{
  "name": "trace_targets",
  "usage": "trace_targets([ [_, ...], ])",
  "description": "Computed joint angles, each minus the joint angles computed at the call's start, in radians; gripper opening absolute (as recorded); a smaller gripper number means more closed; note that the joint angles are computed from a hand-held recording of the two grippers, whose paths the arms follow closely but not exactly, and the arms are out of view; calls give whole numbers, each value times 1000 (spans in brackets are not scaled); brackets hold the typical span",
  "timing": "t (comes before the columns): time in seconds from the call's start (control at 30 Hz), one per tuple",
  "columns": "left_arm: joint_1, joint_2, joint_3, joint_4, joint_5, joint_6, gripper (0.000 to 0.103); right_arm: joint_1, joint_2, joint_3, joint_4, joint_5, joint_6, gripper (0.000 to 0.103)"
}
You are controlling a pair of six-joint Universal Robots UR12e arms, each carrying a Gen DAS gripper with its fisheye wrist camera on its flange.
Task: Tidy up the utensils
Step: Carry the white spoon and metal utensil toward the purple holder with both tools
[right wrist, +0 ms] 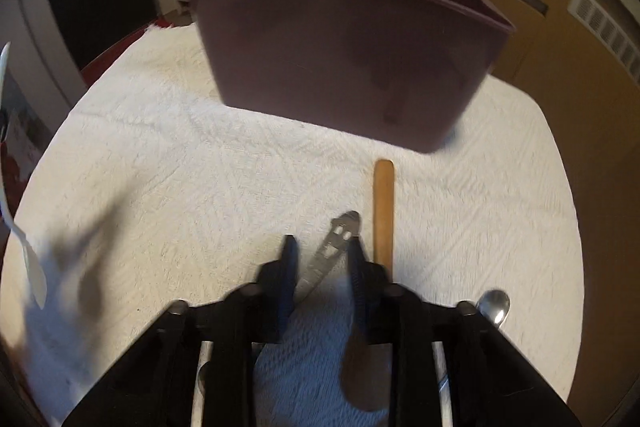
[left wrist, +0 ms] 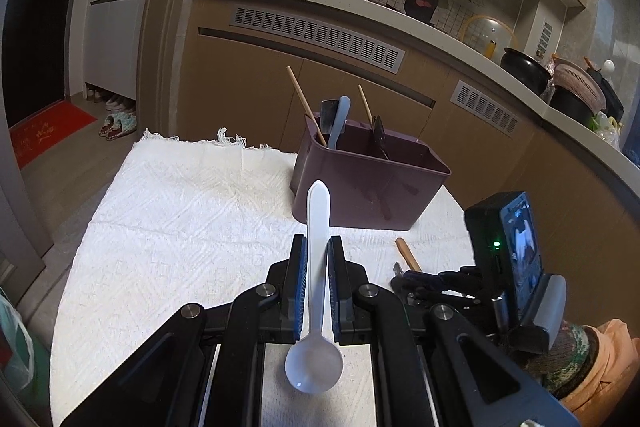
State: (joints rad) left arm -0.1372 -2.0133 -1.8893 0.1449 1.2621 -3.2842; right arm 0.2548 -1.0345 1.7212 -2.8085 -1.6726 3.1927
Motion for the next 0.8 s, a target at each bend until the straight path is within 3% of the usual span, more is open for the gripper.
trace_targets([
  [0.03, -1, 1, 0, -4, 3, 2, 8, 1, -4, 7, -18, 3, -13, 4],
  [0.07, -1, 2, 0, -7, 3, 4, 8, -1, -11, 14, -29, 15, -21, 2],
  [0.2, -4, 6, 2, -26, -3, 9, 8, -8, -50, 58, -106, 53, -37, 1],
  [0.3, -10, 8, 4, -38, -5, 14, 8, -16, -76, 79, -102, 77, -36, 2],
  [0.4, -19, 8, 7, -39, -1, 22, 8, -33, -77, 73, -47, 117, -6, 5],
  [0.53, -27, 5, 3, -30, 32, 45, 8, -36, -49, 52, -8, 113, 42, 21],
  [0.63, -19, 3, -1, -29, 26, 37, 8, -38, -20, 23, 27, 120, 106, 23],
  [0.8, -5, -4, -2, -25, -4, 21, 8, -14, 21, -18, -12, 29, 70, 27],
])
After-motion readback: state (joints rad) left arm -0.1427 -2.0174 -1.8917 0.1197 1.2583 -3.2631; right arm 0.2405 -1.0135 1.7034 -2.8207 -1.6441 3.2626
